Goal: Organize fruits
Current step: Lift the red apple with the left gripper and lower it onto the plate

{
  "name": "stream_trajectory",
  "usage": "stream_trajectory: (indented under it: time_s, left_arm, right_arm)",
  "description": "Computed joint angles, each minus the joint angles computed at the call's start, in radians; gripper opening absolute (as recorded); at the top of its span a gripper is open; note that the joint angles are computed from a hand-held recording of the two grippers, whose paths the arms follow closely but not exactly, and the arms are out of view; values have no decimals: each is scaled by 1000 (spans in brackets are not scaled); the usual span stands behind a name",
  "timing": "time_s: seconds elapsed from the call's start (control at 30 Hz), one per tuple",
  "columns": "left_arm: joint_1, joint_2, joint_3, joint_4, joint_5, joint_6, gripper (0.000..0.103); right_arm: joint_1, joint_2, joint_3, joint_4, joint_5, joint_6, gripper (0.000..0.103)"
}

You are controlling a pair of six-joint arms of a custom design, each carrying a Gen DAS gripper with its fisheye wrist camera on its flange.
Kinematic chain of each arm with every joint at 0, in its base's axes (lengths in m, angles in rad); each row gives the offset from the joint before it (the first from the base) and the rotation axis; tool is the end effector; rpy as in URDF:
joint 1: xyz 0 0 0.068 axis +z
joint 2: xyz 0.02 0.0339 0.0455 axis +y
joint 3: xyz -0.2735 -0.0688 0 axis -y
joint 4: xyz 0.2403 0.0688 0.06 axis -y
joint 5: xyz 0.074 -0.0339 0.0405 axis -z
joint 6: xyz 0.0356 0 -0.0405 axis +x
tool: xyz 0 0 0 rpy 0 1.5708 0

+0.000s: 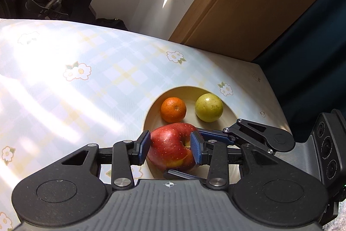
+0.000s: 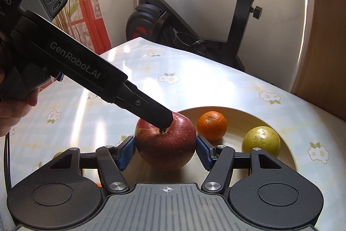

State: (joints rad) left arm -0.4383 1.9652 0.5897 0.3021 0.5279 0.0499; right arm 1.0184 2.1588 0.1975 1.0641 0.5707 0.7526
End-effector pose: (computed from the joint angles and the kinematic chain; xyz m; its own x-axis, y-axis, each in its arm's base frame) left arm 0.2464 -0.1353 0.0499 -0.7656 0.4064 -0.4986 0.6232 0.6608 -0.4183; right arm 0.1216 0.1606 0.0148 -0.6681 0.0123 -0.7439 -0.1135 0.9865 0.1182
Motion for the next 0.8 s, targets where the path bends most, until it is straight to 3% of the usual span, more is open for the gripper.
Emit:
stream_trajectory:
  time_s: [0.13,0.37,0.47,0.8]
  left_arm:
    - [-1,39,29,21,-2,-11,42]
    - [-19,38,41,26,-4,-23,41]
    - [-26,32,24,45,-16,-26,41]
    - [-12,-38,-39,76,-40,-49,41]
  right_arm:
    - [-27,47,-5,68,10,-37,57]
    - [-37,36,30,-40,109,-37,57]
    - [-51,44,22,-16,100,-34,57]
    - [-32,11,59,-154,114,10,58]
